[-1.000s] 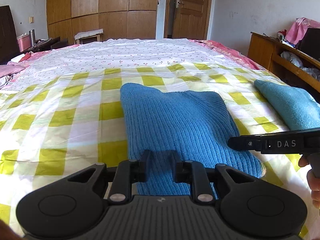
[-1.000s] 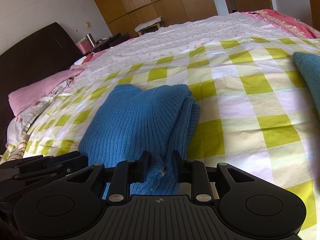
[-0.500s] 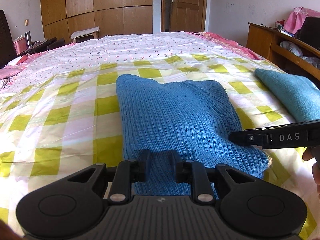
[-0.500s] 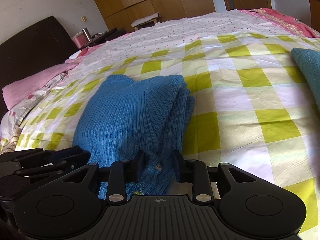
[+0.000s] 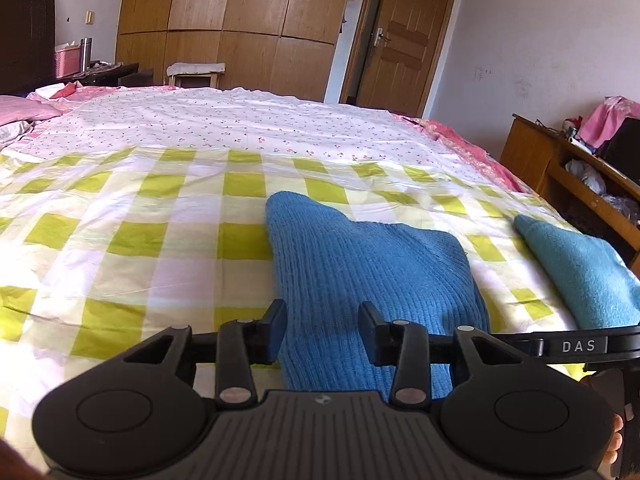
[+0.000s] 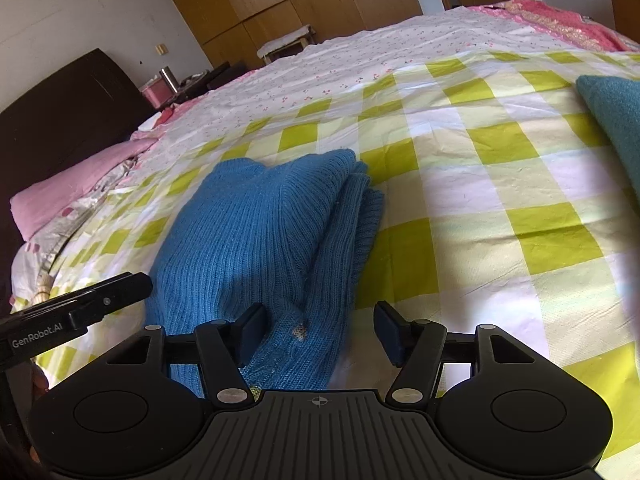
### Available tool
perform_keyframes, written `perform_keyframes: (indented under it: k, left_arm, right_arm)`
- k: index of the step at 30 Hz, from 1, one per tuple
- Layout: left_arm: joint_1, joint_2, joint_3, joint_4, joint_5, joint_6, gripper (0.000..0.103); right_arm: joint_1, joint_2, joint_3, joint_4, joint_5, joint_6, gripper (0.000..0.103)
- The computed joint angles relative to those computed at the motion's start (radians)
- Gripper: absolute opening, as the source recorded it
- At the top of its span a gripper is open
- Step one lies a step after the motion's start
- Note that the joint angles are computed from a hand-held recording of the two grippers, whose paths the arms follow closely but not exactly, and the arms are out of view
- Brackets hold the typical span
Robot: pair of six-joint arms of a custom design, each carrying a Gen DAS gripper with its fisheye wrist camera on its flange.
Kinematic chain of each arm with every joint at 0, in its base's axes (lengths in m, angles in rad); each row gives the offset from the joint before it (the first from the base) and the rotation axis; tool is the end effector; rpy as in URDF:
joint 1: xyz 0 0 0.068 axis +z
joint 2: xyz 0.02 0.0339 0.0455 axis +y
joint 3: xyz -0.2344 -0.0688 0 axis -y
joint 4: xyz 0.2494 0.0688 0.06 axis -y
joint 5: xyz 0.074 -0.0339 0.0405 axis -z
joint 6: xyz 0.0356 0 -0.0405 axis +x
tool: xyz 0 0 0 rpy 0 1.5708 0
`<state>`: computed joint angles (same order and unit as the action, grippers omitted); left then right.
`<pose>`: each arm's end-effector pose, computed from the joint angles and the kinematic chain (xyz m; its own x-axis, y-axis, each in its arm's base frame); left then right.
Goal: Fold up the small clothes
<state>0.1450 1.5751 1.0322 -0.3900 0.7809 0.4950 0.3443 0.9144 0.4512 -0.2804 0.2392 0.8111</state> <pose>0.3249 0.0221 0.1907 -0.5512 0.2605 -0.7927 0.6523 0.7269 -0.2147 0.1975 0.0619 0.1679 -0.5576 0.5484 -0.6232 0.3492 0.8360 0.4232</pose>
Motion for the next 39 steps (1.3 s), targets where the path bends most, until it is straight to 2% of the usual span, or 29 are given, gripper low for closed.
perform_keyframes:
  k: [5, 13, 17, 20, 22, 26, 30, 33, 37, 39]
  left_arm:
    - [-0.004, 0.117, 0.09, -0.058, 0.009, -0.009, 0.047]
    - [0.015, 0.227, 0.201, -0.181, 0.097, 0.024, 0.049]
    - [0.01, 0.237, 0.193, -0.175, 0.095, 0.004, 0.051]
    - [0.005, 0.217, 0.174, -0.177, 0.079, 0.024, 0.051]
    - [0.005, 0.199, 0.161, -0.188, 0.067, 0.048, 0.05]
    - [0.019, 0.16, 0.129, -0.221, 0.058, 0.116, 0.05]
    - [0.062, 0.119, 0.115, -0.348, 0.068, 0.247, 0.049]
    - [0.121, 0.08, 0.091, -0.499, 0.075, 0.431, 0.049]
    - [0.214, 0.006, 0.023, -0.658, 0.057, 0.701, 0.05]
    - [0.241, -0.016, 0.01, -0.691, 0.056, 0.767, 0.05]
  right_arm:
    - [-0.04, -0.006, -0.04, 0.07, -0.081, 0.028, 0.06]
    - [-0.145, -0.031, -0.125, 0.217, -0.268, 0.097, 0.063]
    - [-0.102, 0.021, -0.111, 0.253, -0.218, 0.106, 0.064]
    - [-0.049, 0.069, -0.059, 0.2, -0.143, 0.094, 0.048]
    - [-0.04, 0.07, -0.057, 0.191, -0.142, 0.105, 0.035]
    - [-0.021, 0.035, -0.072, 0.165, -0.147, 0.139, 0.029]
    - [0.034, -0.054, -0.067, 0.038, -0.125, 0.17, 0.027]
    - [0.125, -0.182, -0.073, -0.119, -0.083, 0.214, 0.027]
    - [0.329, -0.36, -0.101, -0.327, 0.024, 0.354, 0.028]
    - [0.435, -0.409, -0.095, -0.411, 0.092, 0.44, 0.031]
